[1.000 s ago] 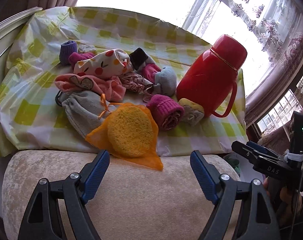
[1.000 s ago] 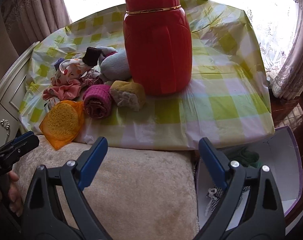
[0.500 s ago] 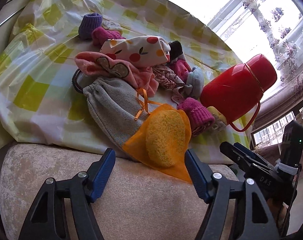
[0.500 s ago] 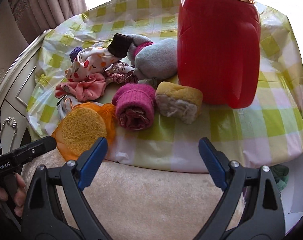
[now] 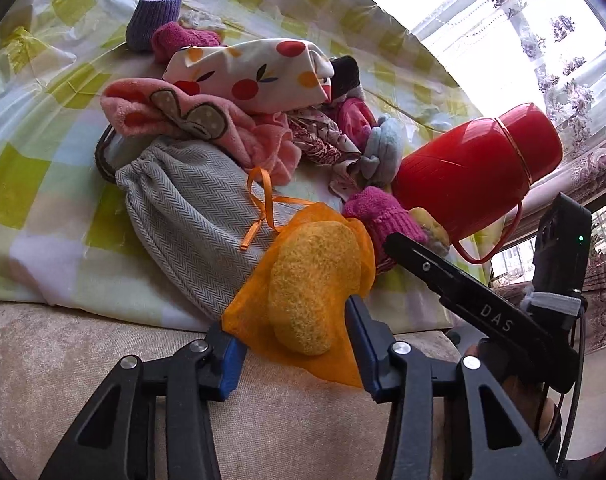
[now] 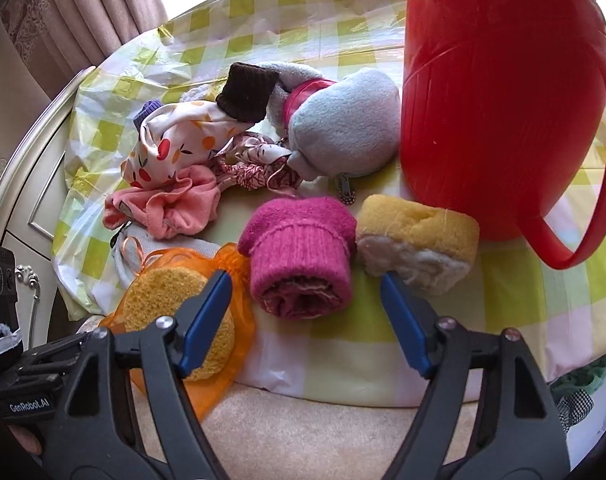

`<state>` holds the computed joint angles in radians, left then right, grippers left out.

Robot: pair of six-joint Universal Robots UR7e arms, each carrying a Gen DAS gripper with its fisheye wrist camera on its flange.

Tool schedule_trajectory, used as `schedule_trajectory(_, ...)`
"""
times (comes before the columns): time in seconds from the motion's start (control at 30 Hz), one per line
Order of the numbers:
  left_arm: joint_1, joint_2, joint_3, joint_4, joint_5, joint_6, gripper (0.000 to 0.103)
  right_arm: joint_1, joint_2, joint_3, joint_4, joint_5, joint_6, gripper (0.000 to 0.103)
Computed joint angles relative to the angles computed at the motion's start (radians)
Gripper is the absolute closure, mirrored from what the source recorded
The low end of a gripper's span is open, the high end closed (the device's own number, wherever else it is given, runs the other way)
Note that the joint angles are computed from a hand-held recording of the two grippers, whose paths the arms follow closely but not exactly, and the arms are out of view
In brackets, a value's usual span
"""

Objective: Organize soft objects
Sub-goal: 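Grasp the pink knit roll with the right tool while the left tool grasps the orange mesh bag, then carry the pink roll and orange bag to the box and release both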

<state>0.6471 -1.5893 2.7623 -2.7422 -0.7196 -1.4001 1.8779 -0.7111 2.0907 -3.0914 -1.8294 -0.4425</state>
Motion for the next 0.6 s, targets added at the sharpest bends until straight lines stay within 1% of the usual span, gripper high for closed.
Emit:
schedule_trajectory(0.1,0.008,0.008,-0.002,-0.027,-0.005,0.029,0.064,-0.002,0.016,-0.022,0.027,-0.001,0.014,0.034)
schedule_trajectory(0.17,0.013,0.015,-0.006,-0.037,-0.008,0.044,0.072,-0.004,0.025,-0.033,0.043,0.0,0.022,0.043)
schedule_trajectory(0.23,0.015,0.026,-0.01,-0.047,-0.012,0.061,0.075,-0.003,0.03,-0.039,0.047,0.001,0.023,0.044)
schedule_trajectory(0.4,0.048,0.072,-0.025,-0.105,-0.04,0.116,0.076,-0.004,0.049,-0.056,0.059,0.0,0.028,0.045)
schedule_trajectory(0.43,0.05,0.079,-0.025,-0.112,-0.041,0.121,0.078,-0.006,0.054,-0.063,0.069,0.0,0.03,0.045)
schedule_trajectory(0.57,0.026,0.07,-0.017,-0.104,-0.021,0.109,0.085,-0.012,0.04,-0.044,0.046,0.019,0.022,0.061)
schedule_trajectory(0.6,0.017,0.065,-0.014,-0.096,-0.015,0.102,0.085,-0.014,0.036,-0.039,0.045,0.026,0.019,0.062)
